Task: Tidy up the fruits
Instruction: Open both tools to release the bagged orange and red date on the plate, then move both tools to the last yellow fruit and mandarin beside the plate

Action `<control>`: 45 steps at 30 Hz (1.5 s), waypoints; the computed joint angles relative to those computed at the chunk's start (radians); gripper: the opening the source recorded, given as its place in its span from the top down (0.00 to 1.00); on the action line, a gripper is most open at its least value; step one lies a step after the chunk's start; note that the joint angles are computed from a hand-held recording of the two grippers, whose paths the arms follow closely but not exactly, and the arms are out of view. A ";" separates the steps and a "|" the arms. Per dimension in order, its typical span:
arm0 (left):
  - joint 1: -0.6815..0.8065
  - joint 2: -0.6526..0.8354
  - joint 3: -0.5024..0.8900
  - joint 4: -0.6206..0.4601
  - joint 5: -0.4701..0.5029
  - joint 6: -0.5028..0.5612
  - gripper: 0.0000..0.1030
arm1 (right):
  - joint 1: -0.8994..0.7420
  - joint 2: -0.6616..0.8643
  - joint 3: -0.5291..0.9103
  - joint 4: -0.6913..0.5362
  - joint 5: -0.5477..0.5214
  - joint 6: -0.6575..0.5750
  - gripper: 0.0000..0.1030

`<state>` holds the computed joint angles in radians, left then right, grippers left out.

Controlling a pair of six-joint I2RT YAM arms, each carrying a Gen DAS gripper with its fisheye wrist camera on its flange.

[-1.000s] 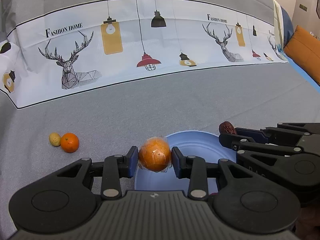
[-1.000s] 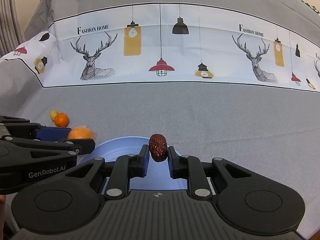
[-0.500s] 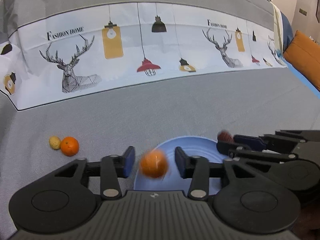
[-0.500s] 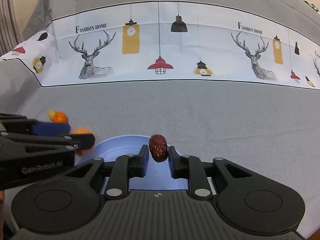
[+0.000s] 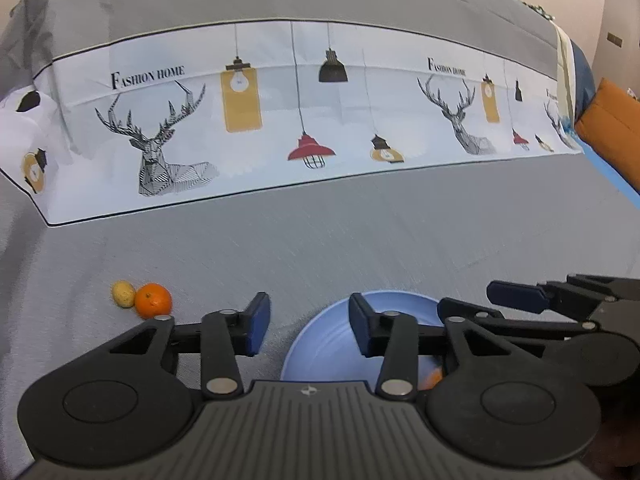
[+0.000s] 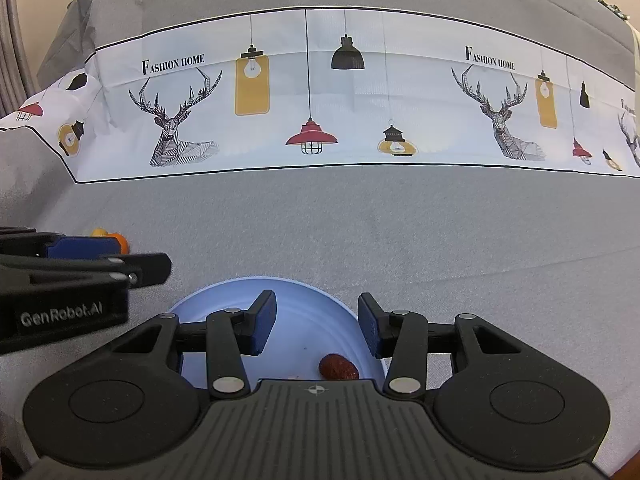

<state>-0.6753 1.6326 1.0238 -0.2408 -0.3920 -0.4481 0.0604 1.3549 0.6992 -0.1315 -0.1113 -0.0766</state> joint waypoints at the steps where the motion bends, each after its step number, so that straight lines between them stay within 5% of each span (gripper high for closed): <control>1: 0.001 -0.004 -0.001 -0.001 -0.009 -0.002 0.65 | 0.001 -0.001 0.000 0.002 0.001 0.001 0.54; 9: 0.012 -0.026 -0.006 -0.024 -0.047 -0.028 0.82 | 0.038 -0.012 -0.016 0.041 0.011 0.017 0.55; 16: 0.046 -0.058 -0.015 -0.028 -0.067 -0.066 0.83 | 0.089 -0.014 -0.023 0.112 0.019 0.059 0.84; 45: 0.347 -0.220 -0.110 -0.048 0.021 -0.280 0.91 | 0.371 0.385 0.286 0.204 -0.020 0.238 0.91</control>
<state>-0.3282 1.4125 0.9141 -0.2892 -0.3705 -0.7284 0.4316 1.7397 0.9848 0.0726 -0.1311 0.1615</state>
